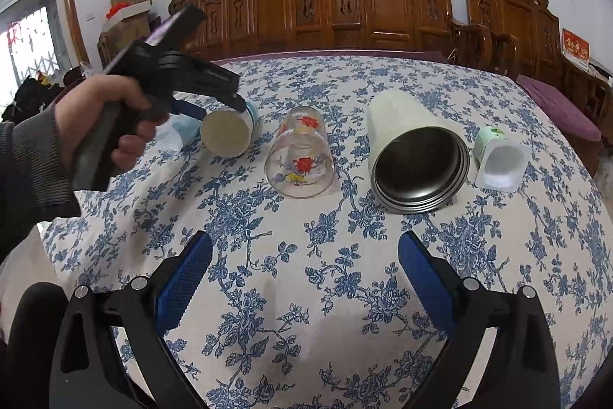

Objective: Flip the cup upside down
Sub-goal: 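Close the right tool on the striped paper cup and lift it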

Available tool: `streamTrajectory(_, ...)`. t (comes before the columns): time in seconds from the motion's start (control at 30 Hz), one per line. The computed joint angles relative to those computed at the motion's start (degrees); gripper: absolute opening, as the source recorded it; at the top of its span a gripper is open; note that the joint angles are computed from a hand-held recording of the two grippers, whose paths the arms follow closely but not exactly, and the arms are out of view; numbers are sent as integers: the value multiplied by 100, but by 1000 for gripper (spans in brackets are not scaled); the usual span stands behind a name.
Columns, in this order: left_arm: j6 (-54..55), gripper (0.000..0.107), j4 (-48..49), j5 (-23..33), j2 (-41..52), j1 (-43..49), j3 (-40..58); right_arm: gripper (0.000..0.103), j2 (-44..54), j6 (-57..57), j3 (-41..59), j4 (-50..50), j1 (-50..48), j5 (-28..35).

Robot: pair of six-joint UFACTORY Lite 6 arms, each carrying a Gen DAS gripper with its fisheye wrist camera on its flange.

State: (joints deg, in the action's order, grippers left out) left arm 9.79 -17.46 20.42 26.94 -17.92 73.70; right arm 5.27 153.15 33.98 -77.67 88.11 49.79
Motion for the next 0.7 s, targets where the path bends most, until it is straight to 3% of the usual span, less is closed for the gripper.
streamTrajectory(0.13,-906,68,925,155,435,-242,411,98,19,64,-21,4,56,9)
streamTrajectory(0.17,-1179,64,1219,177,494,-308,471,98,26,81,-28,14,70,14)
streamTrajectory(0.3,-1041,62,1089,110,231,-384,207,98,-33,49,-72,114,115,48)
streamTrajectory(0.4,-1108,62,1279,-64,-366,-493,-432,98,-168,-44,-126,286,195,158)
streamTrajectory(0.6,-229,62,481,-564,-2407,-671,-2522,98,-482,119,-360,761,650,538)
streamTrajectory(0.7,-555,62,758,-752,-3330,-970,-3438,98,-528,201,-448,954,857,651)
